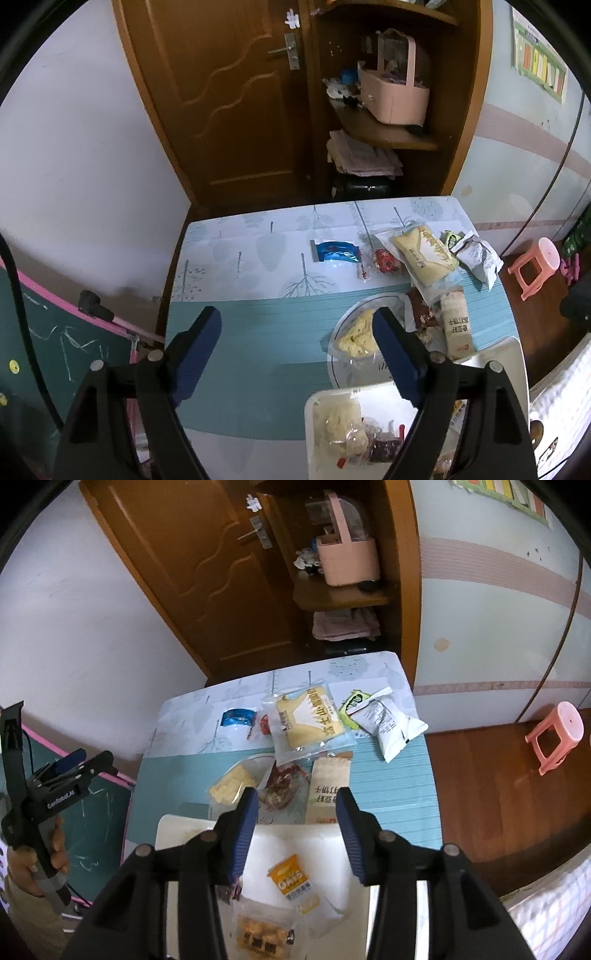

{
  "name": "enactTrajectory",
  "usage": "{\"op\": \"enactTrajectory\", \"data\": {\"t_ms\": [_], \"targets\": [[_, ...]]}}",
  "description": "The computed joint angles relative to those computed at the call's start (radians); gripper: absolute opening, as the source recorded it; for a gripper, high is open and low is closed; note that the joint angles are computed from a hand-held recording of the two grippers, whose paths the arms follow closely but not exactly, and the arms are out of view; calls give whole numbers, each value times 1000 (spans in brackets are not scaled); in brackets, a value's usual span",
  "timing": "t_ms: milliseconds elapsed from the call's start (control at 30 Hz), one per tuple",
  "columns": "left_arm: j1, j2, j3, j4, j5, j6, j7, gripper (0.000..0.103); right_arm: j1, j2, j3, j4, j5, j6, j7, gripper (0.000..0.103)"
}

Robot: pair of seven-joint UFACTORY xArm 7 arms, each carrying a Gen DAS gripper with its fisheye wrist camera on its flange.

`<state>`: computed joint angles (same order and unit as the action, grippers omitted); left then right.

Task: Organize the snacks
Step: 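Move both tools back over the snacks on the table, then grasp the puffed-snack bag with left tool while right tool grasps beige biscuit packet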

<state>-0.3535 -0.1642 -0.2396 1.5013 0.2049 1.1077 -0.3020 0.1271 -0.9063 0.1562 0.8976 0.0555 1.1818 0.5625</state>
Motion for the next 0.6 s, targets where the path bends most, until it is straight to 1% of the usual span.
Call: {"op": "enactTrajectory", "data": {"t_ms": [133, 233, 300, 333, 367, 500, 600], "targets": [[-12, 81, 1, 40, -11, 11, 11, 85, -12, 45, -26, -11, 1, -17, -9, 45], [-28, 150, 12, 71, -37, 25, 40, 85, -16, 94, -44, -26, 10, -37, -17, 46], [-41, 189, 19, 83, -45, 27, 57, 85, -16, 130, -57, -40, 20, -52, -23, 50], [-47, 214, 22, 91, -55, 30, 73, 85, -17, 152, -62, -45, 25, -57, -26, 54], [-53, 246, 24, 104, -71, 42, 95, 85, -17, 173, -66, -54, 29, -66, -29, 57], [-74, 367, 32, 172, -151, 120, 193, 85, -21, 275, -74, -66, 31, -81, -41, 58], [-102, 435, 35, 200, -152, 158, 248, 85, -18, 360, -82, -66, 39, -78, -53, 58]]}}
